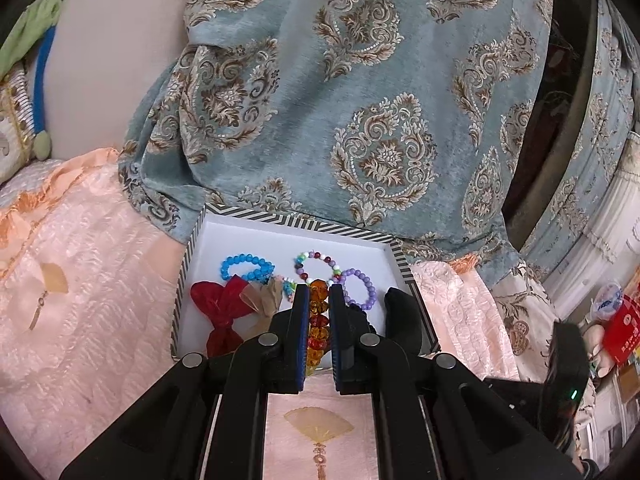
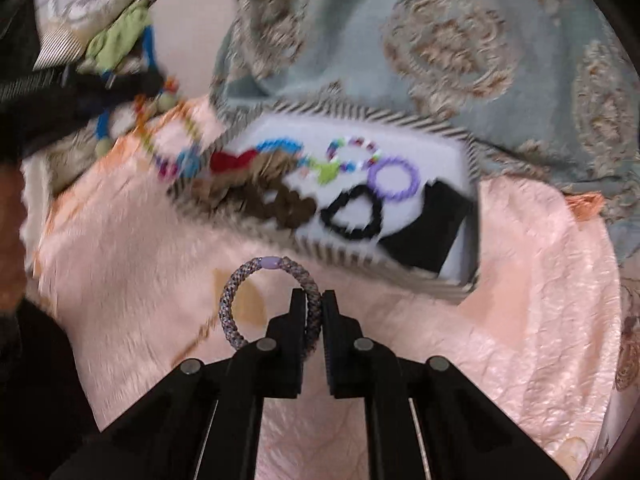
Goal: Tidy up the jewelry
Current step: 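Lift the amber strand with left tool while right lifts the grey bracelet toward the box, then lower the amber strand into the box and open left tool while right releases the grey bracelet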
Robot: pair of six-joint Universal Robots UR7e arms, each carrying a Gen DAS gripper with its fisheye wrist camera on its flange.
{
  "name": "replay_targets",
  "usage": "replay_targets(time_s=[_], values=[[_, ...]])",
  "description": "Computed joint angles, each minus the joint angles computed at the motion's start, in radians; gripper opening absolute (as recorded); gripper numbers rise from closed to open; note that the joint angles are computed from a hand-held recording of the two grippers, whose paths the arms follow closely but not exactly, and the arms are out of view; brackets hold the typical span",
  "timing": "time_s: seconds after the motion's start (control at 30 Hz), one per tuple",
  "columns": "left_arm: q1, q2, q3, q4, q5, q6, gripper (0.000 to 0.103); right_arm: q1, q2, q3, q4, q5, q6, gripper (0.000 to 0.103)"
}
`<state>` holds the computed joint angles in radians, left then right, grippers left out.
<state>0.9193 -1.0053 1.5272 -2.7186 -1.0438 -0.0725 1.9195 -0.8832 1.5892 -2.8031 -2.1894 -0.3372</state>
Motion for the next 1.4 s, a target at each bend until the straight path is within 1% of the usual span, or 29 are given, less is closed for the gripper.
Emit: replay_targets(time_s=[0.13, 0.2, 0.3, 0.33, 0.4, 0.43, 0.5, 0.63, 0.73, 0.87, 0.97, 1.03, 1.1, 1.13, 1.23, 1.3, 1.33, 1.4], values=[[0.001, 0.001, 0.001, 0.011, 0.006, -0.005, 0.0, 0.015, 0.031, -0.046, -0.022, -0.036, 0.055, 0.008], [0.002, 0.004, -0.003, 0.019, 0.007, -0.01, 0.0, 0.017, 0.038, -0.041, -0.071, -0.033, 0.061, 0.008], [0.005, 0.006, -0.011, 0.018, -0.009, -0.024, 0.0, 0.016, 0.041, -0.019, -0.139, -0.026, 0.098, 0.008], [0.004, 0.004, -0.01, 0.015, -0.011, -0.026, 0.0, 0.02, 0.046, -0.025, -0.127, -0.046, 0.11, 0.008], [0.0, -0.001, -0.003, 0.006, -0.001, -0.013, 0.0, 0.043, 0.064, -0.083, -0.02, -0.129, 0.169, 0.008], [-0.002, -0.003, 0.001, 0.001, 0.009, -0.002, 0.0, 0.054, 0.069, -0.106, -0.005, -0.137, 0.169, 0.008], [0.0, -0.01, 0.007, -0.001, 0.021, 0.005, 0.0, 0.074, 0.095, -0.161, -0.011, -0.156, 0.135, 0.008], [0.01, -0.014, 0.002, 0.006, 0.031, -0.003, 0.0, 0.066, 0.132, -0.228, -0.018, -0.154, 0.147, 0.008], [0.014, -0.002, -0.023, 0.025, 0.041, -0.008, 0.0, 0.042, 0.159, -0.272, -0.037, -0.122, 0.174, 0.008], [0.012, 0.05, -0.111, 0.058, 0.058, 0.029, 0.0, 0.009, 0.203, -0.35, -0.046, -0.07, 0.205, 0.008], [0.014, 0.126, -0.222, 0.106, 0.077, 0.082, 0.0, -0.018, 0.235, -0.414, -0.034, -0.026, 0.225, 0.008], [0.023, 0.172, -0.288, 0.137, 0.068, 0.094, 0.0, -0.038, 0.258, -0.453, -0.037, -0.006, 0.212, 0.008], [0.037, 0.231, -0.371, 0.187, 0.051, 0.08, 0.0, -0.058, 0.273, -0.475, -0.043, 0.003, 0.192, 0.008], [0.042, 0.256, -0.404, 0.203, 0.046, 0.078, 0.0, -0.067, 0.274, -0.479, -0.031, 0.012, 0.201, 0.008], [0.061, 0.334, -0.501, 0.253, 0.024, 0.069, 0.0, -0.099, 0.287, -0.521, 0.058, 0.025, 0.238, 0.009], [0.074, 0.378, -0.556, 0.277, 0.002, 0.063, 0.0, -0.116, 0.3, -0.553, 0.122, 0.041, 0.243, 0.009], [0.081, 0.397, -0.58, 0.29, -0.007, 0.058, 0.0, -0.12, 0.31, -0.569, 0.142, 0.036, 0.242, 0.009], [0.096, 0.431, -0.62, 0.296, 0.001, 0.066, 0.0, -0.123, 0.331, -0.6, 0.157, 0.023, 0.227, 0.009]])
